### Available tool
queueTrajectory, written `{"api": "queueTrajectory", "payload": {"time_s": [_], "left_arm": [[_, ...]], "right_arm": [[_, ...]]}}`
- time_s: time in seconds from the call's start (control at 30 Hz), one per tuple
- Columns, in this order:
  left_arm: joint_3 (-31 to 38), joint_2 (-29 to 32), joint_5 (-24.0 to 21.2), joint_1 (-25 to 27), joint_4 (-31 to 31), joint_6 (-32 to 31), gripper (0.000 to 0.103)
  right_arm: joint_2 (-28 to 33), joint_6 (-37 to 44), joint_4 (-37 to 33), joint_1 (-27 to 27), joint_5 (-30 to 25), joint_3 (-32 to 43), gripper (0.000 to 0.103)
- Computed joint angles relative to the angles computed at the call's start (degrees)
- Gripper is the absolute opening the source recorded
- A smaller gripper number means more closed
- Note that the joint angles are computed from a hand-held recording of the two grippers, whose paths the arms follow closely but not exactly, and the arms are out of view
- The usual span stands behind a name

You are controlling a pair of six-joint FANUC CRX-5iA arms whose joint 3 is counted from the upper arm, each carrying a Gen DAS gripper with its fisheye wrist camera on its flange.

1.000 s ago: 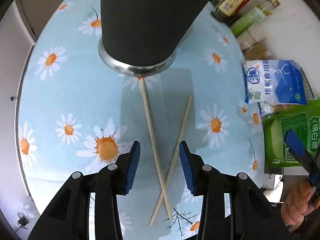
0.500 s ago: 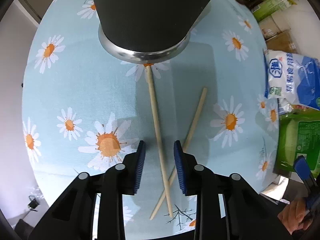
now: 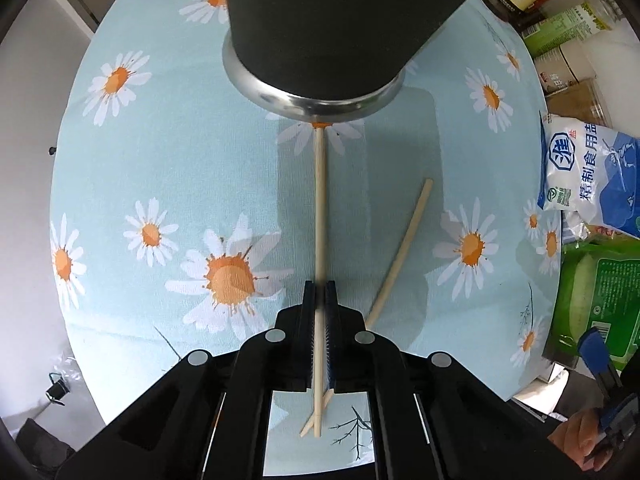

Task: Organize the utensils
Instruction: 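Move the left tool down to a loose wooden chopstick and grasp it, then lift the chopstick with the left tool while the right tool grasps the last chopstick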

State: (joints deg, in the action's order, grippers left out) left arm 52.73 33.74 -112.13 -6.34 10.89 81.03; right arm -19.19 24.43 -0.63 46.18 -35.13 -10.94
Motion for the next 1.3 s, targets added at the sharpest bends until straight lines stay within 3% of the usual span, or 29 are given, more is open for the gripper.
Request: {"api": "queueTrajectory", "payload": {"time_s": [0.1, 0.3, 0.63, 0.83, 1.03, 1.3], "left_arm": [[-4.54, -3.17, 2.06, 1.51, 0.92, 0.16, 0.003], [-8.54, -6.77, 4.12, 3.56, 4.10, 0.32, 0.003], [-18.28, -14.91, 12.59, 9.79, 10.27, -6.86, 0.003], [-22.92, -17.65, 16.45, 13.45, 15.03, -12.67, 0.003], [-26.21, -18.39, 17.80, 16.83, 19.79, -18.73, 0.003], [-28.20, -17.72, 17.09, 20.26, 25.41, -24.67, 0.003]], "right_arm": [[0.49, 1.37, -1.24, -0.16, 0.27, 0.55, 0.057], [3.68, 5.45, -7.59, -2.06, -4.59, 5.82, 0.057], [15.90, 1.47, -13.53, -6.21, -20.41, 20.28, 0.047], [24.64, -2.15, -14.84, -7.41, -29.50, 30.62, 0.047], [33.70, -5.08, -13.89, -7.24, -41.98, 42.24, 0.032], [41.98, -10.89, -9.46, -5.72, -55.70, 53.46, 0.027]]}}
